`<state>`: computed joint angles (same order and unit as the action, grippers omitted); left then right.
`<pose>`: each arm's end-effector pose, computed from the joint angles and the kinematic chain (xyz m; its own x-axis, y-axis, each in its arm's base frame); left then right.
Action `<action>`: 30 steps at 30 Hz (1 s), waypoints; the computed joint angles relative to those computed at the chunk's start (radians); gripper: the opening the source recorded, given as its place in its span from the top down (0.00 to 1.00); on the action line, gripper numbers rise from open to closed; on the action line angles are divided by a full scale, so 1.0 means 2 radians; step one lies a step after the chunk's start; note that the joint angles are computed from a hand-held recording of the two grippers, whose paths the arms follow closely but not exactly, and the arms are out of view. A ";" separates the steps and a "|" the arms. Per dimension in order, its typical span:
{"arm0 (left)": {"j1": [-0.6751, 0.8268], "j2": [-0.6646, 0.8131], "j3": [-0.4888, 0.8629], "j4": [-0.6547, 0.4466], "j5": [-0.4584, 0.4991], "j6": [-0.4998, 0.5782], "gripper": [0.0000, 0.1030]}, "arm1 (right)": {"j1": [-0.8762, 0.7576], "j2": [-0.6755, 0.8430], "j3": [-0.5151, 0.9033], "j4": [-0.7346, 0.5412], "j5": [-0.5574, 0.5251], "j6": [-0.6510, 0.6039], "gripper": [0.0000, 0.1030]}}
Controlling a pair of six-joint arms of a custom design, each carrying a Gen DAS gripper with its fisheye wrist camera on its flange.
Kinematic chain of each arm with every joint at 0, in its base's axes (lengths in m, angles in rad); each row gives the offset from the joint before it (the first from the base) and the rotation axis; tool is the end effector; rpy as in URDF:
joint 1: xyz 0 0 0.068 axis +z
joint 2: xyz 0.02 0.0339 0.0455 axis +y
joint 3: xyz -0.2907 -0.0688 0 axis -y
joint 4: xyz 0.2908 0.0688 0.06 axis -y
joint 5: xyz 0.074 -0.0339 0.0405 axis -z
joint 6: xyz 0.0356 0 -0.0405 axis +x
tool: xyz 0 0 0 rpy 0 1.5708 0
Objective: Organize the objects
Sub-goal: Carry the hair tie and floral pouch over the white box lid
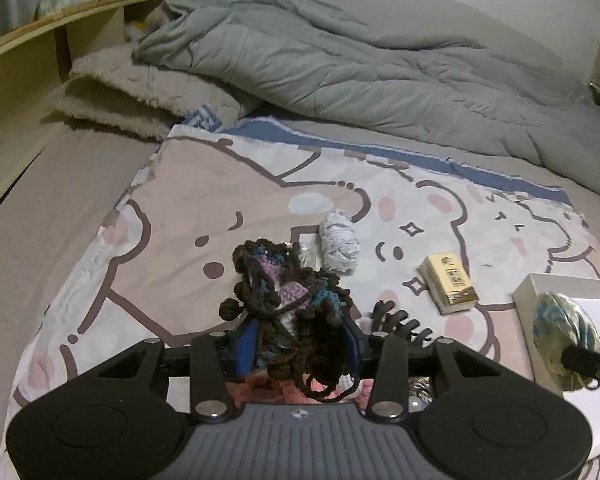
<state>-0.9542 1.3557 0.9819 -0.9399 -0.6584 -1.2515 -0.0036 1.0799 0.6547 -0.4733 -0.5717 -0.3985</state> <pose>0.1777 -0.2130 0.2484 -0.7028 -0.3071 -0.6416 -0.3567 0.9326 -0.0557 0.2374 0.0184 0.2233 -0.5915 -0.3242 -0.7382 -0.6114 0.7773 0.1485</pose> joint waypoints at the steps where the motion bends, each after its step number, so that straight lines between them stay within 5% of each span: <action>1: -0.006 0.000 0.004 -0.005 -0.002 -0.002 0.57 | -0.002 -0.004 0.001 -0.004 -0.004 0.000 0.75; 30: -0.119 0.081 0.174 -0.140 -0.061 -0.111 0.57 | -0.135 -0.043 0.060 -0.103 -0.119 -0.056 0.75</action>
